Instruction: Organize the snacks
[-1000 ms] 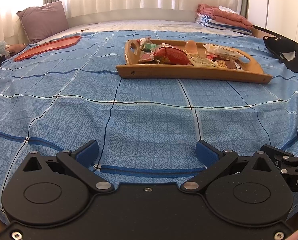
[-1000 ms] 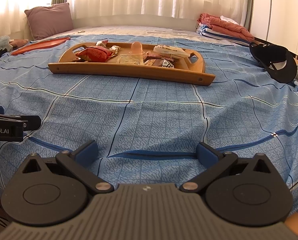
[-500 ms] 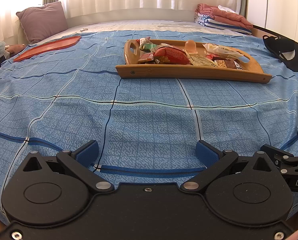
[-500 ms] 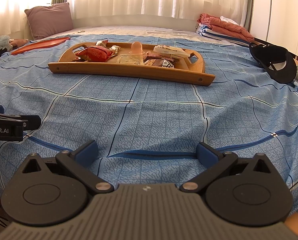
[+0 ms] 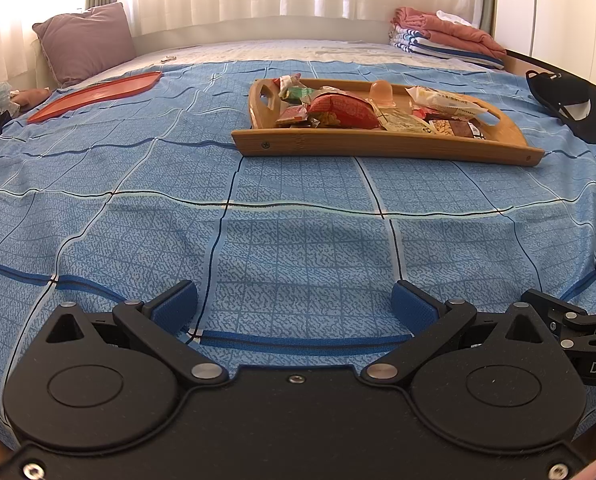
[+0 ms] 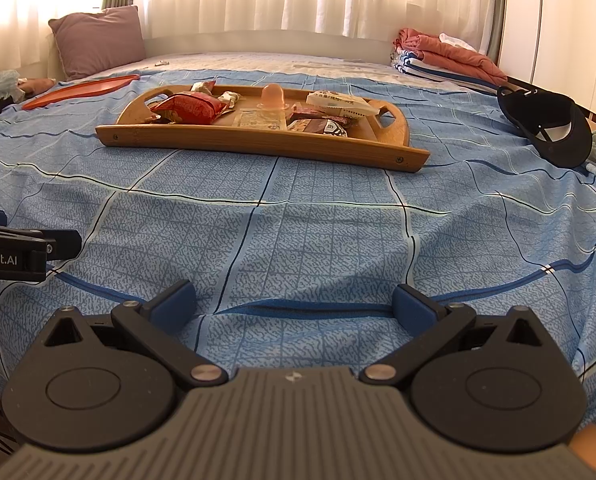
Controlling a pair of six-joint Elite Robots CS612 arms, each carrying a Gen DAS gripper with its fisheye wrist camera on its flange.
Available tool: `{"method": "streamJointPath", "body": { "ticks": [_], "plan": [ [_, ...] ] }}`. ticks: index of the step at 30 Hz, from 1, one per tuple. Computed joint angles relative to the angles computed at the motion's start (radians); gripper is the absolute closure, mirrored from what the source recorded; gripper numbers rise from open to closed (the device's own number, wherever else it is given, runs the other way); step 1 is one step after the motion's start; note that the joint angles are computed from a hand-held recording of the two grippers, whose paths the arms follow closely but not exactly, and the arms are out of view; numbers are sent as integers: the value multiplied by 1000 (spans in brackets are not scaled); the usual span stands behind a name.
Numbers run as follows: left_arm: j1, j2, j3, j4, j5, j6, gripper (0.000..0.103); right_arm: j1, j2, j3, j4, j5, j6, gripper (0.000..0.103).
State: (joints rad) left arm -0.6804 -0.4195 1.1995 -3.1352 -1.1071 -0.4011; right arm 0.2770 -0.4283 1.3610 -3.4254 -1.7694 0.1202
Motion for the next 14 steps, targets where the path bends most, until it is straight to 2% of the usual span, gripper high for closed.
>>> {"method": "streamJointPath", "body": {
  "ticks": [14],
  "plan": [
    [0, 2, -1, -6, -2, 7, 0, -1, 2, -3, -2, -1, 0, 0]
  ]
}}
